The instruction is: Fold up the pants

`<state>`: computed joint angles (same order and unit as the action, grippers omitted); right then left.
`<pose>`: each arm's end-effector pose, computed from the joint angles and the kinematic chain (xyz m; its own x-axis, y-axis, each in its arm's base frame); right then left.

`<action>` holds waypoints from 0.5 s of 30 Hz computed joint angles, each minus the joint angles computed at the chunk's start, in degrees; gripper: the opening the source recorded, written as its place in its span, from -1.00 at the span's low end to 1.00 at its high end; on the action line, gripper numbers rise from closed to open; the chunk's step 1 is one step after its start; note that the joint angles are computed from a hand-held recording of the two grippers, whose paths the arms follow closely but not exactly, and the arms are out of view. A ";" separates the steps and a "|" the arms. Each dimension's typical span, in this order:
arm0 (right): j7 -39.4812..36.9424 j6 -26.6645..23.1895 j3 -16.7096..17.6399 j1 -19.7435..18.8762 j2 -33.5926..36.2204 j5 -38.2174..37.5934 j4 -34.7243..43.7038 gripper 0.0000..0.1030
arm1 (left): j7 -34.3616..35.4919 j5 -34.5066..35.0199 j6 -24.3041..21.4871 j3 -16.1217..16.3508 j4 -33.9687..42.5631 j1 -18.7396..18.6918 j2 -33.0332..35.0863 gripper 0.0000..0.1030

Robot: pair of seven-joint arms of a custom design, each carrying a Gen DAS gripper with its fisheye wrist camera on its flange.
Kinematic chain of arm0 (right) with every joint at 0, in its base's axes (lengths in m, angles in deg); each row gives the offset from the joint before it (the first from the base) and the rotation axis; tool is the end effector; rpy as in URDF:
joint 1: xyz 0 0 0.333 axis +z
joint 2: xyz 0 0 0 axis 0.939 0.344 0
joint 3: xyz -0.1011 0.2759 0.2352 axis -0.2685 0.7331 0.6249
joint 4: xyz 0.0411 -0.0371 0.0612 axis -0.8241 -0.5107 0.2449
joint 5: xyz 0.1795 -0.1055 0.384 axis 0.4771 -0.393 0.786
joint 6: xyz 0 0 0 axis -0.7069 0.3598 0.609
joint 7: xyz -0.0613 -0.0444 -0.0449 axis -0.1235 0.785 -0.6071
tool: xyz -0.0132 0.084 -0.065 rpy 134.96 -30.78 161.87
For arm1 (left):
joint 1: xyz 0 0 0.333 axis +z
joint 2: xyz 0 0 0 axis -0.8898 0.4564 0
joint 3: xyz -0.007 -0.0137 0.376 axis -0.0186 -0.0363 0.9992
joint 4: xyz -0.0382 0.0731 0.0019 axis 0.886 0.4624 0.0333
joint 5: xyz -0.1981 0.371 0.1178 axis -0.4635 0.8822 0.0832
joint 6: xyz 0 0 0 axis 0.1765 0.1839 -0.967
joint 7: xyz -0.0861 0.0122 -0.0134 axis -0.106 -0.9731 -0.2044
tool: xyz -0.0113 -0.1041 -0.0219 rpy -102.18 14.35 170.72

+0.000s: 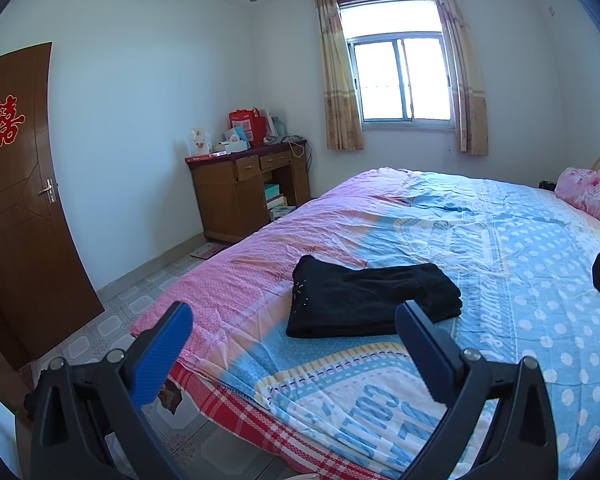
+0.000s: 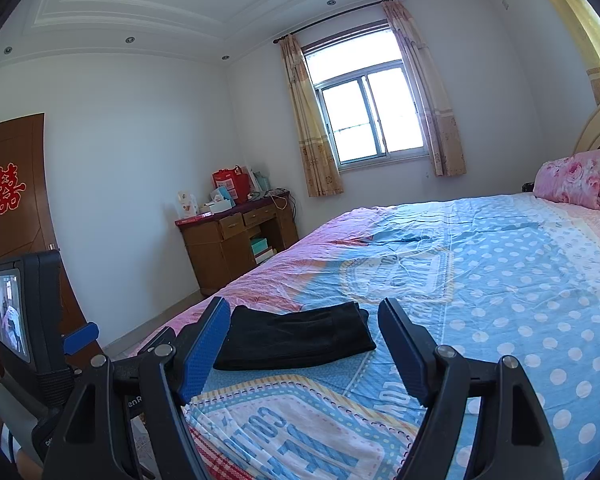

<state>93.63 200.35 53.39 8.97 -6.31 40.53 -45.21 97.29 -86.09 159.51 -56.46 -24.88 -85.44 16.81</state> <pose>0.4909 0.2885 0.5426 -0.4673 -0.8638 -0.1885 -0.1056 0.2662 -0.9581 0.6463 -0.2724 0.5320 -0.4115 -0.9072 -0.0871 -0.3132 0.2305 -0.9213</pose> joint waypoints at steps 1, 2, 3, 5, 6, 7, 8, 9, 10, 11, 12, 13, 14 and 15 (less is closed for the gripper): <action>-0.02 -0.08 0.01 0.01 0.00 0.02 0.01 0.51 | -0.11 0.27 -0.13 -0.37 0.00 0.38 -0.03 1.00; 0.00 -0.10 0.00 0.01 -0.04 0.05 -0.01 0.51 | -0.17 0.33 -0.13 -0.34 0.00 0.36 -0.03 1.00; 0.09 -0.17 0.02 0.02 -0.13 0.11 0.00 0.51 | -0.22 0.37 -0.13 -0.31 0.00 0.34 -0.03 1.00; 0.32 -0.35 0.11 -0.02 -0.32 0.25 0.07 0.51 | 0.16 -0.19 -0.27 0.96 0.13 -0.87 0.11 1.00; 0.32 -0.41 0.15 -0.03 -0.30 0.27 0.10 0.51 | 0.30 -0.39 -0.20 1.36 0.18 -1.26 0.20 1.00; 0.31 -0.54 0.13 0.03 -0.31 0.28 0.11 0.51 | 0.44 -0.54 -0.16 1.61 0.21 -1.53 0.23 1.00; 0.39 -0.62 0.17 0.07 -0.35 0.33 0.10 0.51 | 0.64 -0.77 -0.17 1.98 0.23 -1.87 0.27 1.00; 0.43 -0.69 0.20 0.07 -0.36 0.35 0.13 0.51 | 0.98 -1.20 -0.17 2.70 0.28 -2.58 0.32 1.00; 0.47 -0.79 0.23 0.06 -0.37 0.37 0.19 0.51 | 1.27 -1.49 -0.16 3.14 0.33 -3.00 0.38 1.00; 0.47 -0.79 0.23 0.06 -0.37 0.37 0.19 0.51 | 1.53 -1.86 -0.18 3.57 0.42 -3.45 0.44 1.00; 0.46 -0.90 0.29 0.05 -0.29 0.38 0.25 0.51 | 1.74 -2.15 -0.13 3.83 0.41 -3.72 0.44 1.00; 0.51 -0.94 0.21 0.17 -0.34 0.40 0.17 0.51 | 1.78 -2.04 -0.08 3.43 0.40 -3.34 0.43 1.00; 0.63 -0.99 0.23 0.21 -0.43 0.44 0.11 0.51 | 1.84 -1.97 -0.17 3.11 0.42 -3.05 0.43 1.00; 0.69 -1.10 0.27 0.21 -0.43 0.46 0.14 0.51 | 1.96 -2.02 -0.18 3.15 0.41 -3.10 0.42 1.00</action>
